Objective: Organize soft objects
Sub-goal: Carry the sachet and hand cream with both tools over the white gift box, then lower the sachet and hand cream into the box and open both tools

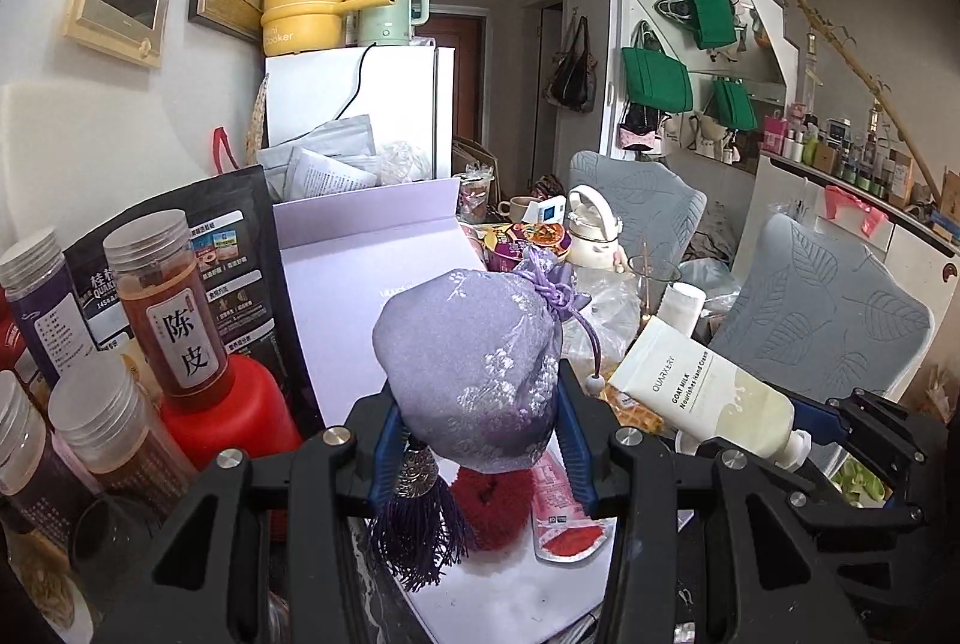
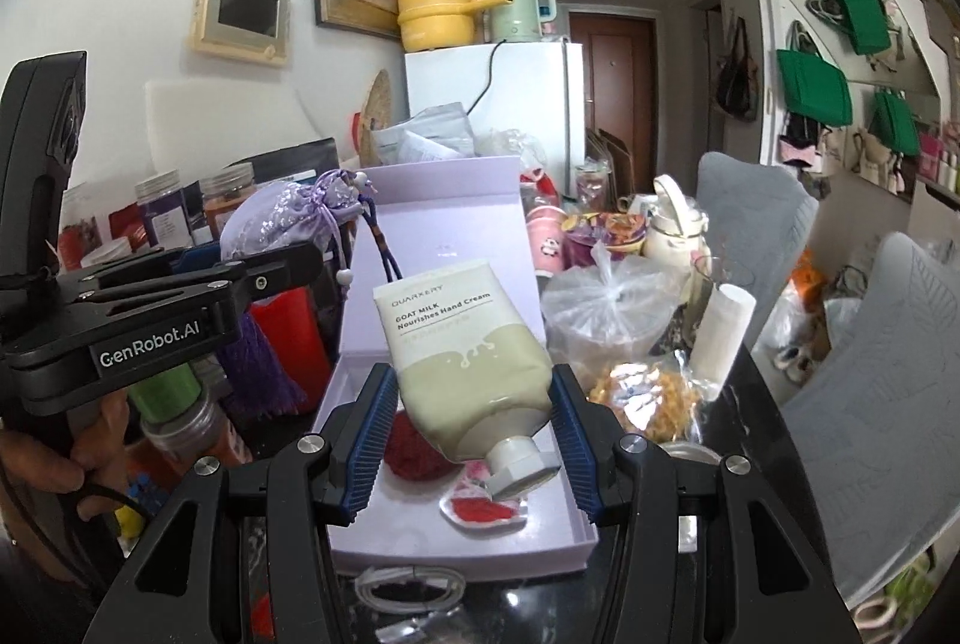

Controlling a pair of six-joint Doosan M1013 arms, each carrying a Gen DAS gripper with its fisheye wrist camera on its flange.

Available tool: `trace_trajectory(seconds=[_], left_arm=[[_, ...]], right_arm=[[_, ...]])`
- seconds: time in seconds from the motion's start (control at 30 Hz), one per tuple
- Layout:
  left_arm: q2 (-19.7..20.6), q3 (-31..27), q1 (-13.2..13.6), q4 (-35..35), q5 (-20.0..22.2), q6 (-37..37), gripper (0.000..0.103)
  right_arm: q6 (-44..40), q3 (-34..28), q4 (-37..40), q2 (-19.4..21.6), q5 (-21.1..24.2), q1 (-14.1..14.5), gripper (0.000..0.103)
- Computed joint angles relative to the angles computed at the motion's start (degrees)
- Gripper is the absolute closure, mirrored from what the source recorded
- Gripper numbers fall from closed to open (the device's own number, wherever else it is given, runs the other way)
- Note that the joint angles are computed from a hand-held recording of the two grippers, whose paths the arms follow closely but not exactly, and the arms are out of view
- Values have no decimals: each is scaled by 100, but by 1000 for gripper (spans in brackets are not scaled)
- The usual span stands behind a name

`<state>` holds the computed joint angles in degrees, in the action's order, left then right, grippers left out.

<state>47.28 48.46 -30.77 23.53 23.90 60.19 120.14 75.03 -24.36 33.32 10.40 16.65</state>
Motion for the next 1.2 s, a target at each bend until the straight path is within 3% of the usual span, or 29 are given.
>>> trace_trajectory(seconds=[0.2, 0.43, 0.97, 1.2], left_arm=[[309, -560, 62, -151, 314, 159, 59], [630, -1070, 138, -522, 711, 438, 59], [1817, -3116, 221, -1349, 2564, 1315, 59], [2572, -4579, 247, -1560, 3616, 1558, 59]], right_arm=[[-909, -445, 875, 263, 109, -46, 52], [-1200, -892, 1097, 520, 186, -67, 52], [-887, -1657, 1254, 1099, 987, -156, 52], [-949, -1859, 1271, 1254, 1290, -153, 52]])
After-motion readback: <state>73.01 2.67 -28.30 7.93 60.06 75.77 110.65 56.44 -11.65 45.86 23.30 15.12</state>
